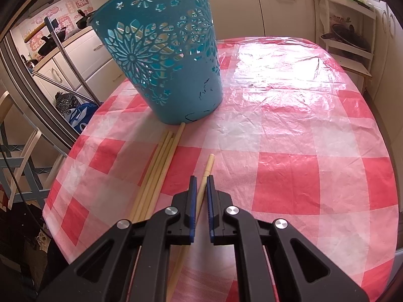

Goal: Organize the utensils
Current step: 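Lift the chopstick with the left tool over the teal basket, then open the left tool to drop the chopstick into the basket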

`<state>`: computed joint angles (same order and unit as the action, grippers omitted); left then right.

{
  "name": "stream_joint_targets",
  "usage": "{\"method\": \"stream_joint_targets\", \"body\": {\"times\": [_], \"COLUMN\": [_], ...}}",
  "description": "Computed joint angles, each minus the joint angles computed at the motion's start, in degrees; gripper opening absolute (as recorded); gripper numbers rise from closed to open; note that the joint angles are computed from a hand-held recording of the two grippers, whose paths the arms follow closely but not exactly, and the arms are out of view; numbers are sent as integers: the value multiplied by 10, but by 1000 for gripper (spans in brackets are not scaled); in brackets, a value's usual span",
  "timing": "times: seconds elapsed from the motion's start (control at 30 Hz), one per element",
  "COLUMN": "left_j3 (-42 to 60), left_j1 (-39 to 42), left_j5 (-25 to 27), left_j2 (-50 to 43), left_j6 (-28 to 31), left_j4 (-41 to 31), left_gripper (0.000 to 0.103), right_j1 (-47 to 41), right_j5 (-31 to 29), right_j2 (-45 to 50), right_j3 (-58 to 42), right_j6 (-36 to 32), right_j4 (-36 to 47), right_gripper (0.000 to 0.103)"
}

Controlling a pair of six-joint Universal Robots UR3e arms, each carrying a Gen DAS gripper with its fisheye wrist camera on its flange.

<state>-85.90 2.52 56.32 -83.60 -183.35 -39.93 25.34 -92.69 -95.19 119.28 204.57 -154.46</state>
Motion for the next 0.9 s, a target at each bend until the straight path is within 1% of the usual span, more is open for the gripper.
{"method": "stream_joint_targets", "body": {"times": [0.13, 0.27, 0.37, 0.43, 0.5, 0.63, 0.77, 0.9], "left_j3": [84, 165, 216, 246, 251, 233, 196, 158], "left_j1": [-40, -82, -111, -123, -133, -144, -145, -136], "left_j5": [42, 108, 170, 200, 221, 247, 258, 251], "left_j2": [-86, -174, -229, -263, -276, -283, -274, -249], "left_j6": [-53, -97, -110, -121, -123, -118, -112, -106], "left_j4": [53, 111, 136, 140, 143, 158, 176, 189], "left_gripper": [4, 4, 4, 4, 4, 4, 5, 5], "right_j1": [-6, -16, -20, -24, -27, -34, -38, -38], "right_j5": [8, 21, 28, 34, 40, 51, 54, 53], "right_j2": [-4, -10, -13, -16, -16, -17, -20, -19], "right_j3": [5, 13, 17, 20, 21, 24, 26, 26], "right_j6": [-2, -4, -3, -3, -3, -4, -6, -6], "right_j4": [-2, -7, -10, -11, -13, -16, -16, -16], "right_gripper": [8, 8, 8, 8, 8, 8, 8, 8]}}
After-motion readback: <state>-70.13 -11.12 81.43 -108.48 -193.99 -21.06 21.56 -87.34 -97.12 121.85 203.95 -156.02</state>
